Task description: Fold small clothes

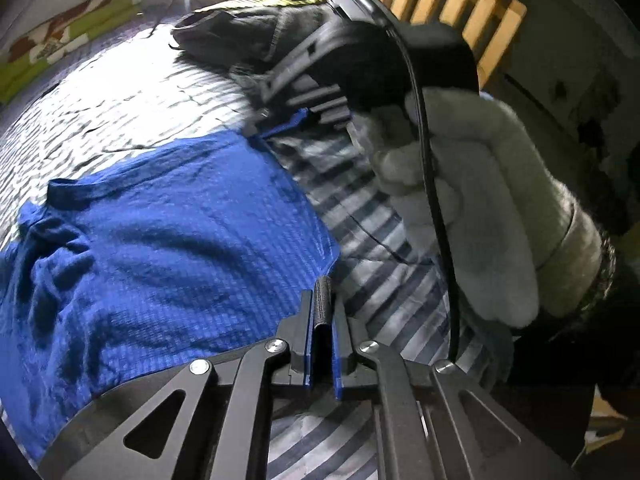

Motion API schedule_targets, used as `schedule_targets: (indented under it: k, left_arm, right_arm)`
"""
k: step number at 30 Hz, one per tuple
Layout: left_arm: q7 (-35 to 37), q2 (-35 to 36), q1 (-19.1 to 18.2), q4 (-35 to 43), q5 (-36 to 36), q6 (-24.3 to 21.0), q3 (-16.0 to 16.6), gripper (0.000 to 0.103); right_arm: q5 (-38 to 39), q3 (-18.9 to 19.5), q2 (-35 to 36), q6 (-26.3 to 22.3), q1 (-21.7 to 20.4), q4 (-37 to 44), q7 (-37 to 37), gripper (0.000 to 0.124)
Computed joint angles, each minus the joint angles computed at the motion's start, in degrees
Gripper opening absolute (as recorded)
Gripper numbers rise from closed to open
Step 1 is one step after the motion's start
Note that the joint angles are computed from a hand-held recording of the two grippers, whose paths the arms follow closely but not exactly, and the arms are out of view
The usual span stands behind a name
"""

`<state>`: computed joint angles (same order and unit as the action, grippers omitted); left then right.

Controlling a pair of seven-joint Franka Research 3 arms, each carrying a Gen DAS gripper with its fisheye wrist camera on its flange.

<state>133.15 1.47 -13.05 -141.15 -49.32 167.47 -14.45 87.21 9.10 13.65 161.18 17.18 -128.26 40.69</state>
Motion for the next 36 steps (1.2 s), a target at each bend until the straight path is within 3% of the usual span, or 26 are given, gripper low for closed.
schedule_targets:
  k: [4, 9, 16, 20, 27, 31, 36]
  left_arm:
    - [6.5, -3.3, 0.3, -1.4, -8.7, -2.0, 1.7, 0.006]
    - [9.1, -6.7, 0.4, -3.6, -12.2, -3.1, 5.0, 0.005]
    - [14.3, -13.7, -0.5, -9.1, -17.6, -3.0, 10.1, 0.005]
    - [18.2, -19.2, 0.3, -13.8, -20.3, -4.1, 14.5, 0.005]
    - [24.7, -23.6, 7.1, -18.6, -22.9, -8.6, 23.1, 0.004]
    - [27.9, -22.6, 12.7, -19.1, -24.4, -12.9, 26.1, 0.004]
    - [32.1, -21.2, 18.4, -19.5, -25.9, -15.1, 26.2, 0.004]
  right_arm:
    - [1.4, 0.6, -1.4, 2.2, 0.9, -0.1, -1.1, 0.003]
    - [6.5, 0.4, -4.1, 5.1, 2.6, -0.2, -3.4, 0.003]
    - [-4.1, 2.3, -2.7, 12.4, 7.8, 3.1, 7.7, 0.003]
    - [-23.5, 1.7, 0.0, 15.5, 12.6, 5.9, 24.8, 0.003]
    - [-61.0, -14.9, 8.6, 11.6, 32.6, 17.6, 58.7, 0.003]
    - [-70.1, -18.9, 14.6, 6.5, 38.0, 26.5, 66.4, 0.003]
    - [-78.9, -20.4, 21.8, 0.3, 41.2, 37.8, 73.0, 0.003]
